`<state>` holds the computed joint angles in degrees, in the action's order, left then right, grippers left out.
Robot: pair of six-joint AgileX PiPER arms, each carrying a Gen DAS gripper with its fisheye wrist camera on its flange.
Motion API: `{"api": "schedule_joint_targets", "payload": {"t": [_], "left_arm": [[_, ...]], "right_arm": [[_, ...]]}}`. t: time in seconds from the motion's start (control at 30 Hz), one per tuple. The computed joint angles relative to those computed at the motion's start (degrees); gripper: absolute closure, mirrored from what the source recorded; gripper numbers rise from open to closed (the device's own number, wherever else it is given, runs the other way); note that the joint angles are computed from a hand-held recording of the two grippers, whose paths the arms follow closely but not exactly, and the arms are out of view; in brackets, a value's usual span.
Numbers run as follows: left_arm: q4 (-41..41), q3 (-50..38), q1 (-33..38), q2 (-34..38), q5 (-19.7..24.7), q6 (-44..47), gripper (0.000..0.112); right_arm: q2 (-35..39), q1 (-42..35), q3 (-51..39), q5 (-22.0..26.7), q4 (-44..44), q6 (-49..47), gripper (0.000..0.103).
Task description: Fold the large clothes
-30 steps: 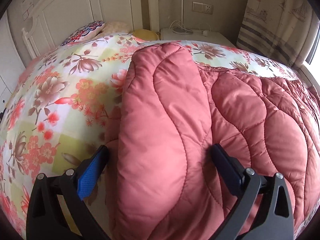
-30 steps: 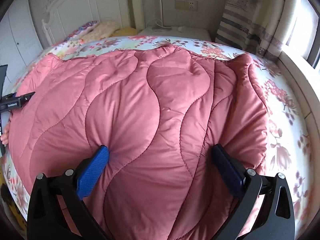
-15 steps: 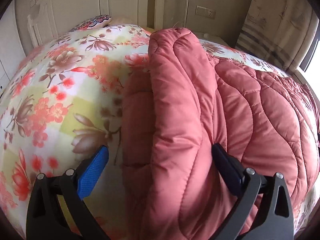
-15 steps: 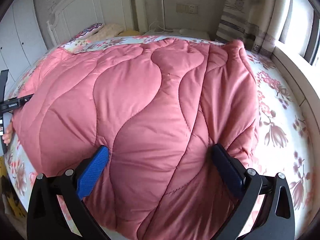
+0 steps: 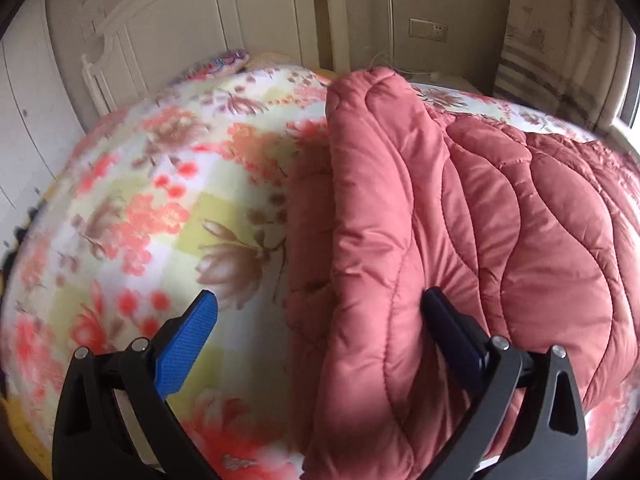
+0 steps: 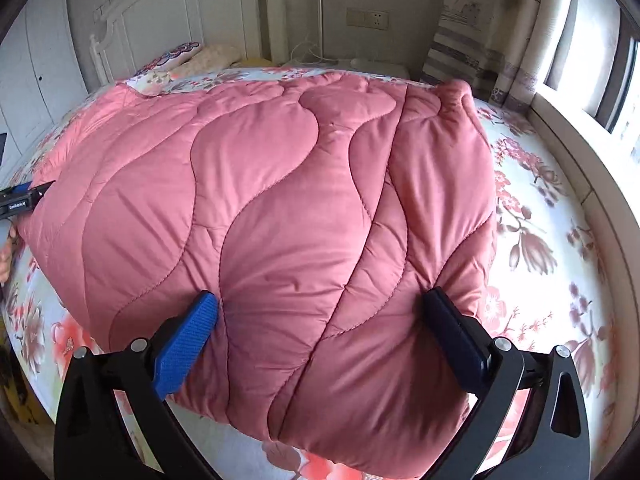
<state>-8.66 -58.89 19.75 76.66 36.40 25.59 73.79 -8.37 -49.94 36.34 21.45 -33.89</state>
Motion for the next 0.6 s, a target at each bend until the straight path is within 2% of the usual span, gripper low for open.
{"api": "schedule_joint_targets", "payload": {"t": [0.07, 0.1, 0.17, 0.2, 0.27, 0.37, 0.43, 0.53, 0.6], "left_arm": [[7.6, 0.5, -3.3, -3.1, -1.0, -7.5, 0.012], [8.5, 0.0, -4.4, -4.6, -0.8, -8.5, 0.012], [5.6, -2.0, -6.0, -7.5, -0.5, -7.7, 0.012], [3.6, -3.8, -7.2, -7.8, -0.3, -7.4, 0.012], [2.6, -8.2, -12.2, -6.5, 0.0, -9.1, 0.012], [13.3, -14.5, -23.4, 0.2, -0.4, -19.7, 0.012], [20.3, -21.3, -30.4, 8.5, 3.2, -25.5, 0.012], [27.9, -27.6, -36.2, 18.0, 6.4, -29.7, 0.012], [30.0, -30.8, -37.6, 24.4, 10.0, -29.9, 0.011]], "right_arm": [[-1.8, -1.3, -0.1, 1.5, 0.5, -0.5, 0.005], [-3.0, -2.7, -0.1, 2.3, 2.5, -1.8, 0.005], [-4.8, -7.4, 0.1, 5.2, 10.1, -8.1, 0.005], [-5.4, -10.7, 0.3, 7.6, 15.4, -12.1, 0.005], [-5.9, -13.7, 0.7, 8.9, 20.1, -14.9, 0.005], [-5.8, -15.3, 0.5, 9.2, 21.9, -13.8, 0.005], [-5.9, -18.3, 0.1, 12.1, 24.4, -14.2, 0.005], [-7.9, -26.2, 0.8, 18.6, 27.6, -15.7, 0.005], [-8.0, -33.4, 0.8, 25.1, 29.0, -16.8, 0.005]]}}
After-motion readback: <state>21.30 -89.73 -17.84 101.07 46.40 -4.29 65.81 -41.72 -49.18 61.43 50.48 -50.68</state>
